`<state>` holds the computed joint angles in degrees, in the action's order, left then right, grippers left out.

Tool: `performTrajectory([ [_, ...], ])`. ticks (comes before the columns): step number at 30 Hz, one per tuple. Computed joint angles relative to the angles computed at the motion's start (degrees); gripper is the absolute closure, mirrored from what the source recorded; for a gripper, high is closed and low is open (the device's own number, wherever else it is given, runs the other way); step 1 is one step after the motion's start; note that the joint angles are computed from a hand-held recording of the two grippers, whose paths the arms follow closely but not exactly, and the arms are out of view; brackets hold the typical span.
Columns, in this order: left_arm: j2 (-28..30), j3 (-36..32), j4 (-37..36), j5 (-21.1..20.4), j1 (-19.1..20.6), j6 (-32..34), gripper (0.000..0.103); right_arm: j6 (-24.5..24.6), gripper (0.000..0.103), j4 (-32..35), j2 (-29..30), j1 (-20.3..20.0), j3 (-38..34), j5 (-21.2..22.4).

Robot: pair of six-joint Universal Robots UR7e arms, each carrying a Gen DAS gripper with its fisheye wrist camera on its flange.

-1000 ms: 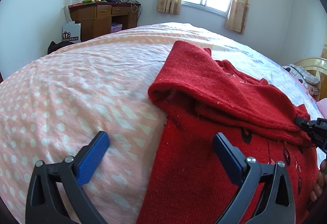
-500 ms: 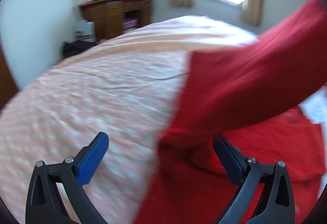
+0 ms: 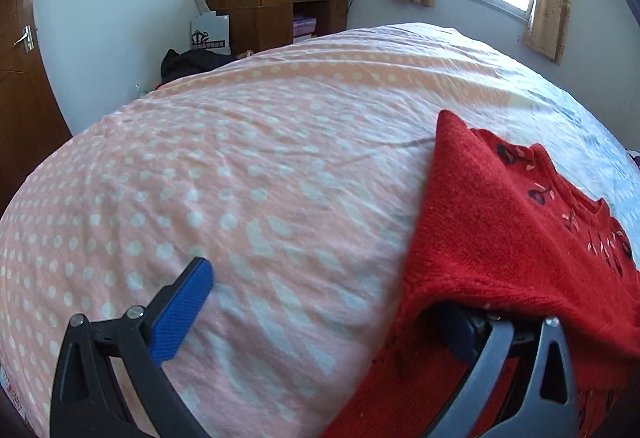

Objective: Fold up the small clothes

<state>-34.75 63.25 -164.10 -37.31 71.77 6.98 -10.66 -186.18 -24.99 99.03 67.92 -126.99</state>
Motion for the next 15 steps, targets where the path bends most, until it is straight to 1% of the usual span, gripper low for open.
performTrajectory([
  [1, -0.2, 0.4, -0.2, 0.0, -0.1, 0.5, 0.000, -0.2, 0.099, -1.9, -0.4, 0.1, 1.3, 0.2],
  [3, -0.8, 1.5, -0.7, 0.1, -0.4, 1.3, 0.000, 0.1, 0.097, -3.4, -0.8, 0.5, 2.4, -0.4],
  [4, -1.5, 2.7, -1.3, -0.3, -0.4, 1.8, 0.000, 0.7, 0.095, -3.0, -1.1, 0.7, 2.8, -0.6],
  [5, -2.2, 3.8, -1.5, -0.6, -0.5, 2.2, 0.000, 1.1, 0.094, -2.2, -1.6, 0.8, 3.5, -0.6],
  [8, -4.9, 7.8, -1.8, -0.8, -0.7, 3.2, 0.000, -0.3, 0.094, -2.3, -3.0, 1.1, 5.5, -1.1],
  [9, -6.4, 9.8, -1.7, -1.4, -0.7, 3.4, 0.000, -0.6, 0.093, -2.7, -3.3, 1.3, 6.2, -1.6],
  [10, -7.4, 11.0, -1.8, -1.9, -0.7, 3.3, 0.000, -0.7, 0.093, -3.5, -3.7, 1.8, 7.2, -2.4],
  [12, -9.3, 13.4, -2.8, -2.3, -1.0, 3.3, 0.000, -1.0, 0.088, -5.1, -4.2, 2.3, 8.2, -3.8],
  [13, -9.7, 13.8, -3.4, -2.6, -1.1, 3.6, 0.000, -2.0, 0.083, -7.3, -4.1, 2.7, 8.3, -4.7],
  [15, -9.8, 13.4, -5.4, -3.8, -1.6, 5.8, 0.000, -4.7, 0.082, -11.1, -3.6, 3.5, 7.5, -6.3],
])
